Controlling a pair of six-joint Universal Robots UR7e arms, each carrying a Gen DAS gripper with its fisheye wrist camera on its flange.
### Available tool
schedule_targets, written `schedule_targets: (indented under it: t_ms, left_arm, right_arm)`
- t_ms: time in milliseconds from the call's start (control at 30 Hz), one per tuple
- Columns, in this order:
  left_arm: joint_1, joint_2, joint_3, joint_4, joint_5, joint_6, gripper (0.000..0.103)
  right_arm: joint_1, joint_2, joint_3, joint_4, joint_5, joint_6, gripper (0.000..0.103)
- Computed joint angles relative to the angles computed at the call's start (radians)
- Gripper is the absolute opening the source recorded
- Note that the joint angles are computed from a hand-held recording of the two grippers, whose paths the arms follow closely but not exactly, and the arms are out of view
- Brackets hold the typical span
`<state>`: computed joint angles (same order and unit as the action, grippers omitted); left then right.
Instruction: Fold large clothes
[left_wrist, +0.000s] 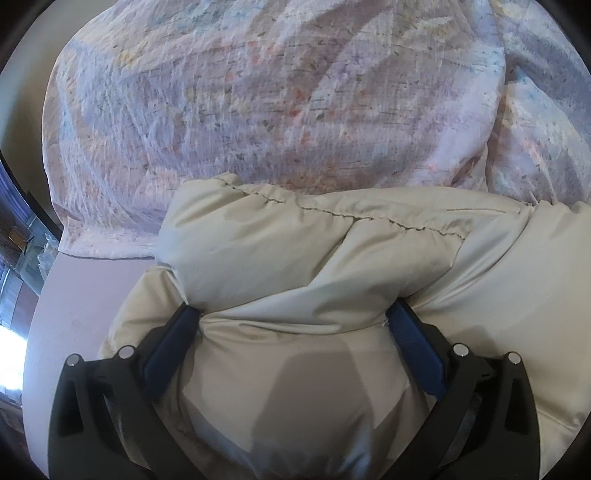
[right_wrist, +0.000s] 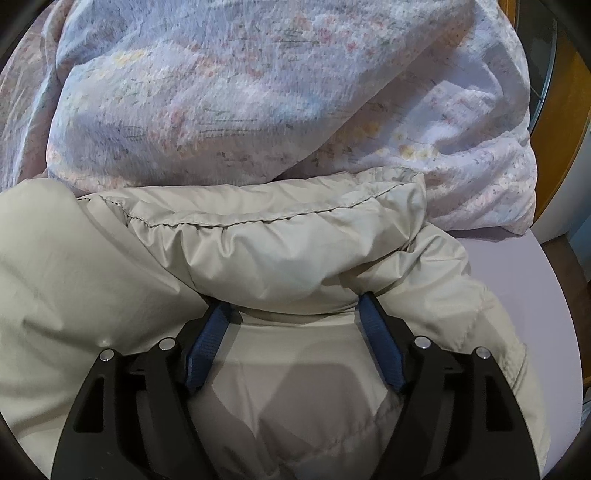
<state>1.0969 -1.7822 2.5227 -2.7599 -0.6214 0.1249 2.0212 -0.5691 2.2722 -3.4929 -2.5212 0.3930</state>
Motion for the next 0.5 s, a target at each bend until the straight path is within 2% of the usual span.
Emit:
schedule_targets:
  t_ms: [33, 200, 433, 500]
  left_arm:
    - [0.004, 0.004, 0.004, -0.021, -0.003, 0.01, 0.101]
    - [0.033, 0.017, 0.023, -0.109, -0.029, 0.06, 0.101]
    - [0.055, 0.035, 0.069, -0.235, -0.057, 0.108, 0.101]
    - [0.079, 0.054, 0.078, -0.298, -0.076, 0.143, 0.101]
  right_arm:
    - [0.022, 0.006, 0.01, 0.009, -0.007, 0.032, 0.075]
    - [0.047, 0.021, 0.035, -0.023, -0.017, 0.058, 0.076]
    - [0.051, 0.028, 0.055, -0.07, -0.021, 0.054, 0.076]
    - [0.055, 0.033, 0.06, -0.08, -0.026, 0.058, 0.076]
